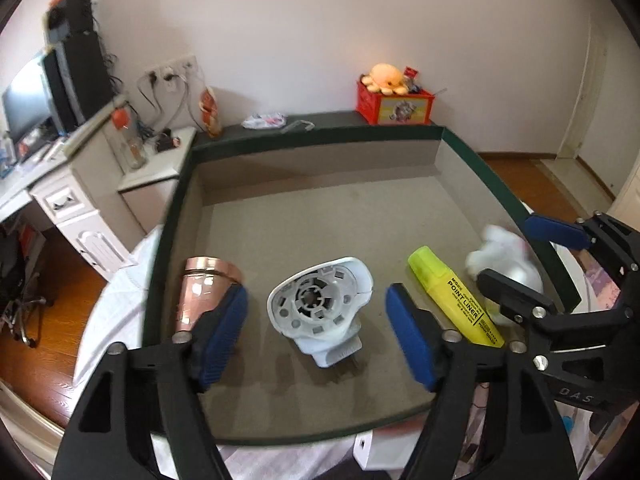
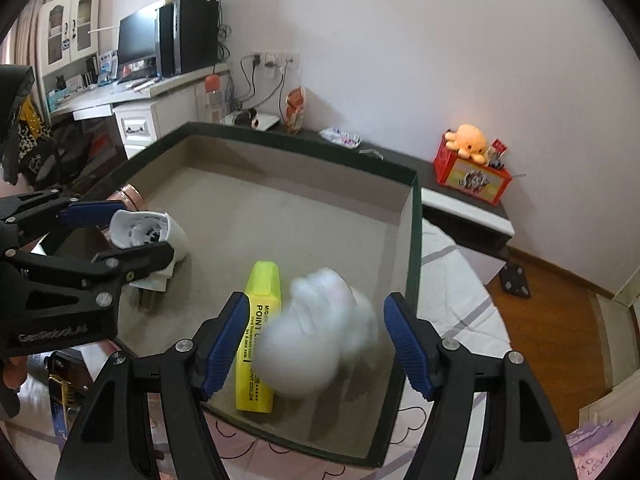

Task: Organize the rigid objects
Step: 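Carry nozzle and bunny into the pink box and open both grippers, then withdraw both grippers from the box back over the bed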

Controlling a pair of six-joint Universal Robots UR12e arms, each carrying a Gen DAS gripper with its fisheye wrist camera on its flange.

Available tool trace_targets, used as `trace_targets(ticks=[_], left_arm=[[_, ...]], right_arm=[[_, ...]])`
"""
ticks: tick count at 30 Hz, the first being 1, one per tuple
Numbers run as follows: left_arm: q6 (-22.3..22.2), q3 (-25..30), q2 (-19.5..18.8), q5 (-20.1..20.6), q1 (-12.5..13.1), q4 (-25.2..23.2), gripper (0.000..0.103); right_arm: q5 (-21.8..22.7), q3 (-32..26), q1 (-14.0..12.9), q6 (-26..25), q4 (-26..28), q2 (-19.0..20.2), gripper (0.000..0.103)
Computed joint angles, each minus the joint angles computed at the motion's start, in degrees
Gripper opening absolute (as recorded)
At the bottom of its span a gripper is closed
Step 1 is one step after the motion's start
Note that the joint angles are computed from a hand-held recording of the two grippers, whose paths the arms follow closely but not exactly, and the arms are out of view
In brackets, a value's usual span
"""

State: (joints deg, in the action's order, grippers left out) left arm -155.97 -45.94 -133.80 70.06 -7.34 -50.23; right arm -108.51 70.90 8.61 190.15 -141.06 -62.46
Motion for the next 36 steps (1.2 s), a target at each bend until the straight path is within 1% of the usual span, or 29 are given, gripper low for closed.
trace_targets(ticks=[1,2,3,4,6,9,10,11,13,15,17,20,23,24,25,26,27,28,29,31,34,36], left_arm=[[-0.4,-0.8,0.5,-0.5,0.2,1.4,0.080],[-0.6,-1.9,1.2,-1.3,0.5,2.7,0.087],[-1.2,-3.1,2.0,-1.8,0.9,4.1,0.093],[-1.9,-4.6,2.9,-2.6,1.3,5.6,0.095],[-2.0,-7.5,4.8,-4.3,2.2,8.0,0.103],[-1.7,-12.7,8.1,-5.1,3.2,13.0,0.103],[-0.7,-14.3,9.1,-5.3,3.6,13.7,0.103],[0.1,-15.8,10.2,-5.1,3.9,14.6,0.103],[0.6,-18.9,12.2,-4.5,4.6,17.0,0.103],[0.3,-22.2,14.2,-5.1,5.6,19.3,0.103],[-0.2,-24.5,15.9,-6.2,6.6,19.9,0.103],[-1.6,-28.5,18.5,-7.4,8.2,22.5,0.103],[-4.2,-32.4,20.8,-6.3,9.3,27.1,0.103],[-5.8,-34.2,21.7,-6.5,9.9,29.5,0.103],[-7.0,-35.3,22.3,-6.7,10.3,30.9,0.103],[-7.6,-36.8,23.2,-6.7,10.7,32.0,0.103],[-7.6,-37.7,23.8,-7.2,11.0,32.3,0.103],[-7.0,-38.8,24.5,-8.6,11.5,31.9,0.103],[-6.2,-39.4,25.1,-9.7,11.9,30.7,0.103],[-5.6,-40.8,26.2,-10.4,12.4,29.0,0.103],[-5.6,-42.4,27.3,-11.5,12.9,28.4,0.103],[-5.8,-43.2,28.0,-11.8,13.2,28.5,0.103]], right_arm=[[-0.4,0.4,0.2,-0.4,-1.0,-0.2,0.078],[-0.6,1.0,0.4,-0.4,-2.1,-0.8,0.079],[-0.3,1.3,0.4,-0.2,-2.5,-1.1,0.079],[0.1,1.7,0.5,0.3,-3.0,-1.5,0.079],[1.4,2.8,0.6,1.6,-4.3,-2.7,0.080],[2.6,4.5,1.1,3.6,-5.7,-4.5,0.083],[2.5,5.3,1.5,3.8,-6.8,-5.2,0.083],[2.3,5.8,1.8,4.1,-7.4,-5.6,0.084],[1.2,6.9,2.7,5.1,-7.9,-6.8,0.090],[0.2,8.1,3.6,5.7,-9.2,-7.7,0.090],[-0.3,9.5,4.5,6.3,-9.9,-8.8,0.090],[-3.1,11.3,6.1,7.4,-11.1,-10.1,0.090],[-6.1,13.1,7.8,8.6,-13.5,-11.1,0.092],[-7.4,13.7,8.5,9.2,-14.2,-11.4,0.095],[-8.5,14.2,9.1,10.0,-14.8,-11.6,0.103],[-9.0,14.8,9.6,10.1,-16.1,-11.9,0.103],[-9.5,15.4,10.1,10.4,-17.1,-12.1,0.103],[-9.7,15.9,10.5,11.0,-17.7,-12.2,0.103],[-9.5,16.1,10.8,11.5,-17.8,-12.3,0.103],[-9.9,16.7,11.7,12.4,-17.5,-12.6,0.103],[-11.5,17.2,12.8,13.5,-16.3,-13.0,0.103],[-12.0,17.6,13.4,13.9,-16.5,-13.2,0.103]])
